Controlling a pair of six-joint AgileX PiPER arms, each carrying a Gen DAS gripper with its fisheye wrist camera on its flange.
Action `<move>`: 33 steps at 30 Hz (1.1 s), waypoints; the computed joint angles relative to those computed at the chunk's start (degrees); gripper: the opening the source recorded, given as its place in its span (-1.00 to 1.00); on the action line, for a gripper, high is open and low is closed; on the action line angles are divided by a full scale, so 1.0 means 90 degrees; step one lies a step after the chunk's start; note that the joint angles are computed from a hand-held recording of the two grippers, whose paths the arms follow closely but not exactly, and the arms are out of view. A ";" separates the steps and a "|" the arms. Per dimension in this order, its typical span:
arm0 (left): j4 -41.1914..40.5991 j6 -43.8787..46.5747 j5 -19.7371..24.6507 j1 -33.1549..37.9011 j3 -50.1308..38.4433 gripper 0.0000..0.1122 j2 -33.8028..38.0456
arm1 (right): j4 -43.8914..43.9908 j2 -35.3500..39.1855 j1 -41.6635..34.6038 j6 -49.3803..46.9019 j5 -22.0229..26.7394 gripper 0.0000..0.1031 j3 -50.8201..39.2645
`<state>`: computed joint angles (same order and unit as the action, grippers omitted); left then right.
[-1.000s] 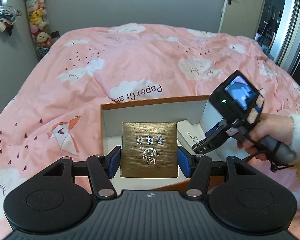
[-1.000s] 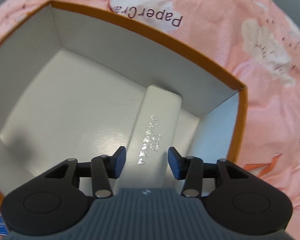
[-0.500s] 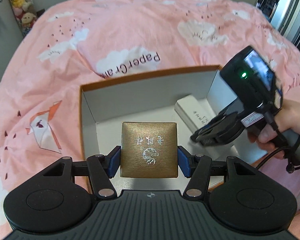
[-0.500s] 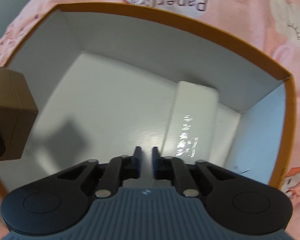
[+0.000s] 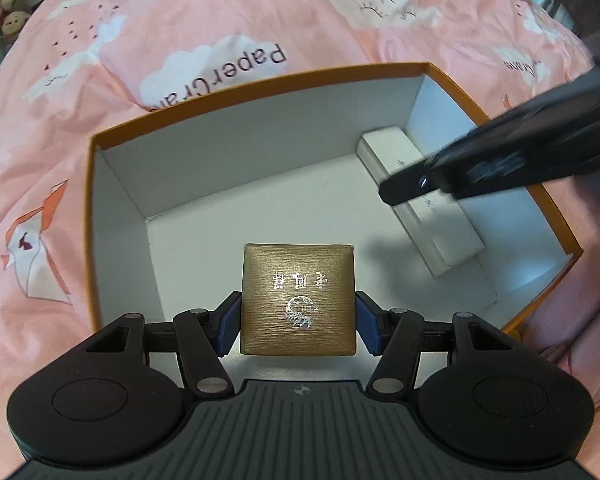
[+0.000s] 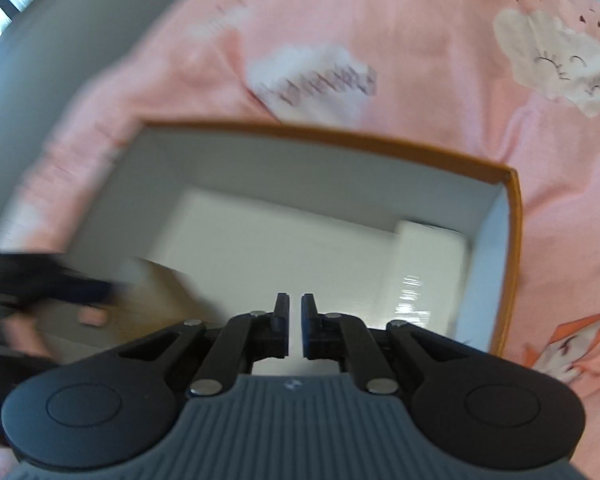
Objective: Organize objects
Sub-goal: 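Lower the gold square box into the orange box with the left gripper and release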
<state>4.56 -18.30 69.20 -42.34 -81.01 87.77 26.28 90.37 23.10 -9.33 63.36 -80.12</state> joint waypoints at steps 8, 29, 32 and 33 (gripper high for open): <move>-0.0144 0.0130 -0.0073 -0.0170 -0.0132 0.20 0.0189 | 0.0959 -0.0008 0.0167 -0.0397 0.0365 -0.84 -0.0234; -0.0910 0.0779 -0.0030 -0.0034 -0.0516 0.19 0.0945 | 0.0644 0.0463 -0.0231 -0.0669 0.0663 -0.86 0.0570; -0.1044 0.0945 0.0020 0.0027 -0.0547 0.20 0.1069 | 0.0596 0.0585 -0.0210 -0.0587 0.0665 -0.86 0.0572; -0.1126 0.1019 0.0051 0.0067 -0.0579 0.20 0.1110 | 0.0568 0.0593 -0.0188 -0.0573 0.0648 -0.86 0.0568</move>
<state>-5.57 -9.13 69.66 -41.73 -86.22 97.76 31.39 95.71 21.41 -14.48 69.19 -75.01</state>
